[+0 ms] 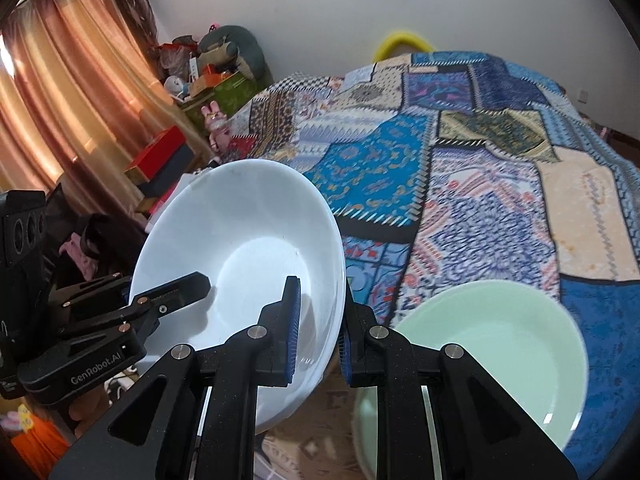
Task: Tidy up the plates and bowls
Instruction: 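Lift the white bowl with both tools toward the stacked bowls, then lower the white bowl into the light green bowl with both tools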
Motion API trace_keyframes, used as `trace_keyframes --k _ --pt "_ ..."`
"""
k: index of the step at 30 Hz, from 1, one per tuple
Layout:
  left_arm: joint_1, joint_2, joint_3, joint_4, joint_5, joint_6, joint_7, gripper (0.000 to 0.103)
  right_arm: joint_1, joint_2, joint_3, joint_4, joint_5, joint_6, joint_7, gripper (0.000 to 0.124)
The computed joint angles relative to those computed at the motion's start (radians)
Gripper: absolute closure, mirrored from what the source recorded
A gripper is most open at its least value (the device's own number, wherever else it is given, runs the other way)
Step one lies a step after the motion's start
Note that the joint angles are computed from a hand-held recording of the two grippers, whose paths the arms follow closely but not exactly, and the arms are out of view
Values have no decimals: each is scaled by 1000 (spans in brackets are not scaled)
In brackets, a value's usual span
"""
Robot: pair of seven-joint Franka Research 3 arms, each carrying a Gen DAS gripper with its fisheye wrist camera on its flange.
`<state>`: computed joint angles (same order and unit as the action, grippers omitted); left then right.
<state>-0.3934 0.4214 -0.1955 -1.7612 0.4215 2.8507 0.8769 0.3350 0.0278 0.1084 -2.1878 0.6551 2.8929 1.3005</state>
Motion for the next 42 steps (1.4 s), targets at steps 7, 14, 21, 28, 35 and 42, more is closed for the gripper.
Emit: trace_keyframes --k 7,14,21,28,35,42 --pt "1 -1 22 -43 18 19 -24 84 7 51 15 33 29 -25 10 109" --pt "29 17 11 -57 -5 30 -19 84 8 77 27 43 33 -43 20 109" --pt "22 38 23 -45 8 16 -25 84 7 93 29 50 25 -66 33 109" --pt "13 59 37 -29 23 17 -23 84 5 94 27 44 7 -71 43 109" --pt "-2 65 52 -16 45 0 -25 84 9 82 22 34 -37 -61 69 108" --pt "-52 74 91 12 162 -43 -63 83 -3 66 27 23 40 -70 30 106"
